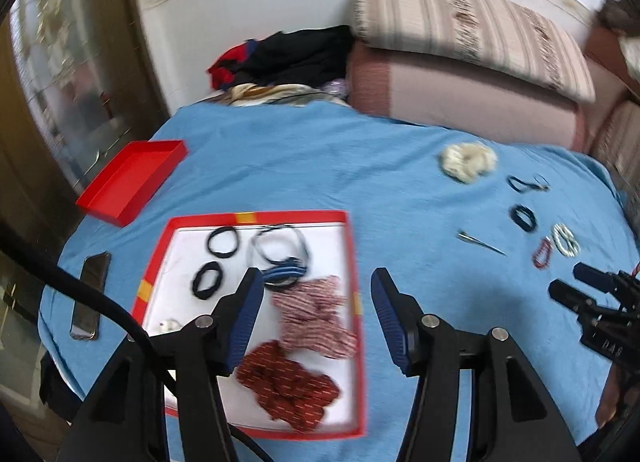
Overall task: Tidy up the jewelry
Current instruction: 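Move both open tools back toward the bracelets, then grasp a pearl bracelet with the right tool and lift it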
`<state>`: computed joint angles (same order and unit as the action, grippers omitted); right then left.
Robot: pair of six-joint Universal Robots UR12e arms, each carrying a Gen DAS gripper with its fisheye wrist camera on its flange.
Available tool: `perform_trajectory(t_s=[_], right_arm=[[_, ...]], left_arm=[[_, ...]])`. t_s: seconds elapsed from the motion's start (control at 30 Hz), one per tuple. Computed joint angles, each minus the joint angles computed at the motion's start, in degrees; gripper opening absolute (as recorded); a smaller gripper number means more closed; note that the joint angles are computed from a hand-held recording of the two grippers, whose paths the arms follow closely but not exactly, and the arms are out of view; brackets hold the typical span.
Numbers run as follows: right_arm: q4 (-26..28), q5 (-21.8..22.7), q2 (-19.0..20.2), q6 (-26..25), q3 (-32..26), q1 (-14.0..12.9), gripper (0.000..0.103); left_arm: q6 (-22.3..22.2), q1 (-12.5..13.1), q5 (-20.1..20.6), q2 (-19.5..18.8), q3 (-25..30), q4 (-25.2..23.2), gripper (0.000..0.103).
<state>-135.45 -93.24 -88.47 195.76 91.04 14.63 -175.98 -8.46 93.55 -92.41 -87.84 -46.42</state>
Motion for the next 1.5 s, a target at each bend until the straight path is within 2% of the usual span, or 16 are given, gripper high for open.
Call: perform_trajectory(t_s=[0.2, 0.33, 0.57, 0.87, 1.13, 1.2, 1.27, 1.37, 1.43, 1.47, 1.5], right_arm=[[-0.53, -1.07, -5.15, 2.04, 5.63, -4.0, 0.068], [-0.45, -1.13, -7.7, 3.64, 8.7, -7.1, 0.068], [-0.36, -1.01, -9.94, 6.34, 12.07, -11.43, 0.068], [-1.9, 0.93, -7.72, 6.01, 12.32, -14.56, 0.068], [-2.76, 1.16, -3.57, 3.97, 9.67, -15.16, 0.067], [-2.77, 1.51, -2.73, 3.73, 9.14, -15.42, 0.058], [-2.97, 1.89, -2.04, 3.83, 8.73, -15.76, 0.054], [-3.09, 1.85, -1.04, 3.67, 8.05, -16.07, 0.053], [-2.7, 1.64, -0.44, 2.96, 7.64, -16.1, 0.045], [-2.37, 1.73, -0.25, 2.65, 7.45, -16.1, 0.035], [-2.62, 2.2, -0.21, 2.47, 7.52, -16.23, 0.02]], left_arm=[[1.17, -2.89, 1.19, -0.7, 0.82, -1.1, 0.055], [1.76, -4.38, 2.18, -1.73, 1.66, -1.83, 0.06], [1.36, -5.93, 0.1, -5.36, 4.44, -5.66, 0.06], [0.64, -8.57, -6.88, -12.65, 11.17, -10.75, 0.06], [-0.94, -10.3, -12.07, -21.37, 21.39, -16.85, 0.06], [-0.95, -10.68, -13.36, -23.42, 23.84, -18.42, 0.06], [-0.6, -11.09, -13.97, -25.09, 25.87, -20.1, 0.06], [-0.28, -11.59, -15.6, -27.24, 28.29, -21.76, 0.06], [0.11, -11.95, -16.2, -28.08, 29.23, -21.77, 0.06], [0.38, -12.12, -15.98, -28.33, 29.52, -21.73, 0.06], [0.84, -12.42, -15.43, -28.58, 29.86, -21.82, 0.06]])
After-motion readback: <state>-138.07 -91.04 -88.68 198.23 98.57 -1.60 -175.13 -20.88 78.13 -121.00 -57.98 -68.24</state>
